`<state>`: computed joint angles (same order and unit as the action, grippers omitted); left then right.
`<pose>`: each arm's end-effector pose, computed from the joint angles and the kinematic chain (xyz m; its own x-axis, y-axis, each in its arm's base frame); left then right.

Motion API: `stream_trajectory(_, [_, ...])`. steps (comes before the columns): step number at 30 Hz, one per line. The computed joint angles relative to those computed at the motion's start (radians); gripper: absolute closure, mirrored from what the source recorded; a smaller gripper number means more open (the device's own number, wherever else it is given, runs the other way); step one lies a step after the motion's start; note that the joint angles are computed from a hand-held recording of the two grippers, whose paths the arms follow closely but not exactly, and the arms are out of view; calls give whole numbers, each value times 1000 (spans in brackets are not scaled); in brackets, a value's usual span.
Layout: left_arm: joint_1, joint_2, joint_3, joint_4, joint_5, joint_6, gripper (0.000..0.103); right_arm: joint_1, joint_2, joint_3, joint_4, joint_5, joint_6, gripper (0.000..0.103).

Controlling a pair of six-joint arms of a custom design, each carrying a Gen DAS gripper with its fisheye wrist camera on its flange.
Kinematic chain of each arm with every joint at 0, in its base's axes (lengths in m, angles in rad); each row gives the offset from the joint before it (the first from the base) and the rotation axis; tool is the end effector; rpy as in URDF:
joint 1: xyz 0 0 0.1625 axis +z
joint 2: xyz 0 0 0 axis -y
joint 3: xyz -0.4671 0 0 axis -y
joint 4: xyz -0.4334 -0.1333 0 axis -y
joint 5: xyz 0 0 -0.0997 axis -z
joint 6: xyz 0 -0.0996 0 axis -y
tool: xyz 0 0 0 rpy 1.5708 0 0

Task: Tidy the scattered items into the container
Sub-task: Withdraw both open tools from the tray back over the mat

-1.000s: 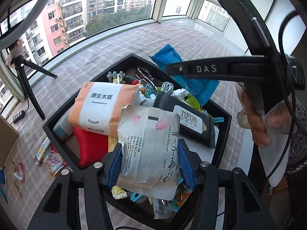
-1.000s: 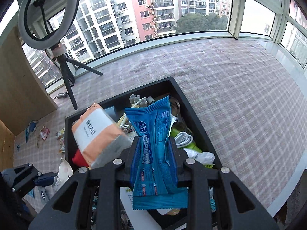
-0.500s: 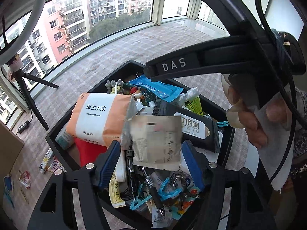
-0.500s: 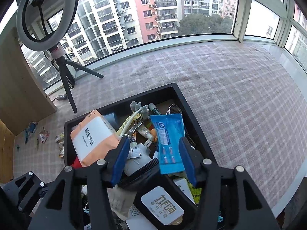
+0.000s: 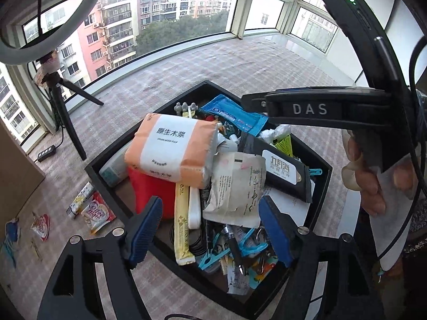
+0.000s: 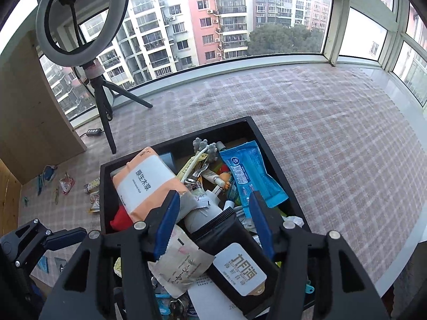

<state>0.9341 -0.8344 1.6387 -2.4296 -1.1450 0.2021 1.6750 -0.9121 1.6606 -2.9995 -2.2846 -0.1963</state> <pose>-0.2871 -0.6817 0.1112 -0.6113 0.6739 -0.4150 0.7312 0.6815 0.0294 0.1435 -0.7173 0.2411 -0.7636 0.1738 0.6219 -0.2343 0.8229 -0.5176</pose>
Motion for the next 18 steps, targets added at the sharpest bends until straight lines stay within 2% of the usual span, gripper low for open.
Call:
stream_trajectory(8, [38,-113,71,7,84,-74,30,54,11,59,-35,-2,5,45])
stream_trajectory(11, [53,-170,114,-4,112,-101,27,80,23,82,-30,-7,10,44])
stream_trajectory(18, [84,-303,230,-13,191,-179,27,146,62,148,-86,0,33,44])
